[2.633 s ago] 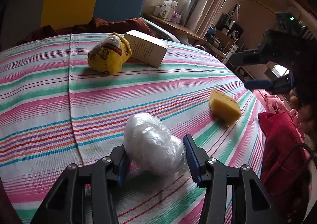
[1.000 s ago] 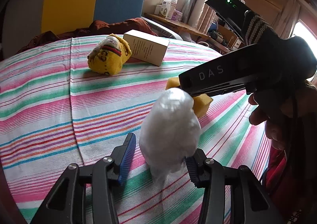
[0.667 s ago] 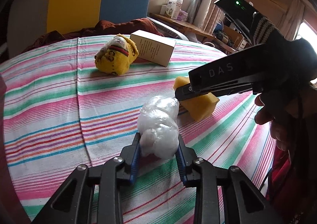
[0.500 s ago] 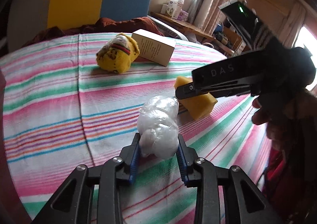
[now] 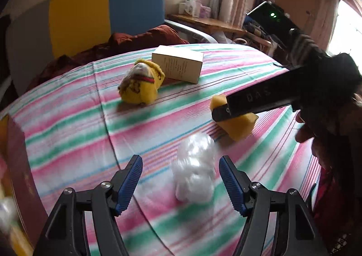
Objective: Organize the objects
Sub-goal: 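Lift the plastic bundle and sponge and carry both toward the gold tray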
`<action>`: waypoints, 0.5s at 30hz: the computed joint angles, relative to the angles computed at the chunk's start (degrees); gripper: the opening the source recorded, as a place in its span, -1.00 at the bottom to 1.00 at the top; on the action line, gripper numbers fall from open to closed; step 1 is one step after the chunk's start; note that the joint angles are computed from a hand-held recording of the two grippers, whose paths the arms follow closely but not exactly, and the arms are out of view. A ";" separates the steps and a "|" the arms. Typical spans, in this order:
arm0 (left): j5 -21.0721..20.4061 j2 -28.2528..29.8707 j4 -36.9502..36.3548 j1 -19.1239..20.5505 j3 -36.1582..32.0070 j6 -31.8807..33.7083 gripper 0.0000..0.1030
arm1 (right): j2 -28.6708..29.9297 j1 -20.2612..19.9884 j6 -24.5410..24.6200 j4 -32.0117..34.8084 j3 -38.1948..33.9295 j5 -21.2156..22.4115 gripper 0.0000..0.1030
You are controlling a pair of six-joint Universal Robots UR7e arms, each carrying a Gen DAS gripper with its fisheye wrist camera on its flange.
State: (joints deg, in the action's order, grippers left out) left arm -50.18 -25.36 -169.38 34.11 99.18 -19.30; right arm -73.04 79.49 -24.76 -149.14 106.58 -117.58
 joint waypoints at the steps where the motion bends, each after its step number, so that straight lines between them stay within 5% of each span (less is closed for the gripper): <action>1: -0.20 0.15 1.45 0.40 -0.86 0.52 0.30 | 0.01 0.02 0.00 0.08 -0.05 0.03 0.09; 3: -2.23 0.39 4.06 1.44 -2.28 0.82 -0.02 | 0.09 -0.06 -0.26 -0.06 -0.02 0.04 0.09; 4: -3.14 0.48 5.72 1.73 -2.88 0.46 -0.34 | 0.85 0.06 -0.37 -0.52 -0.25 -0.08 0.09; 15: 2.72 -1.72 -0.08 -3.12 4.30 -3.39 -0.35 | -0.96 -0.19 -3.07 -0.21 0.86 1.63 0.09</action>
State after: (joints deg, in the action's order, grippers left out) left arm -47.47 -27.07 -169.46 30.99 103.48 -22.69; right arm -74.01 79.30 -27.84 -149.35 107.44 -115.95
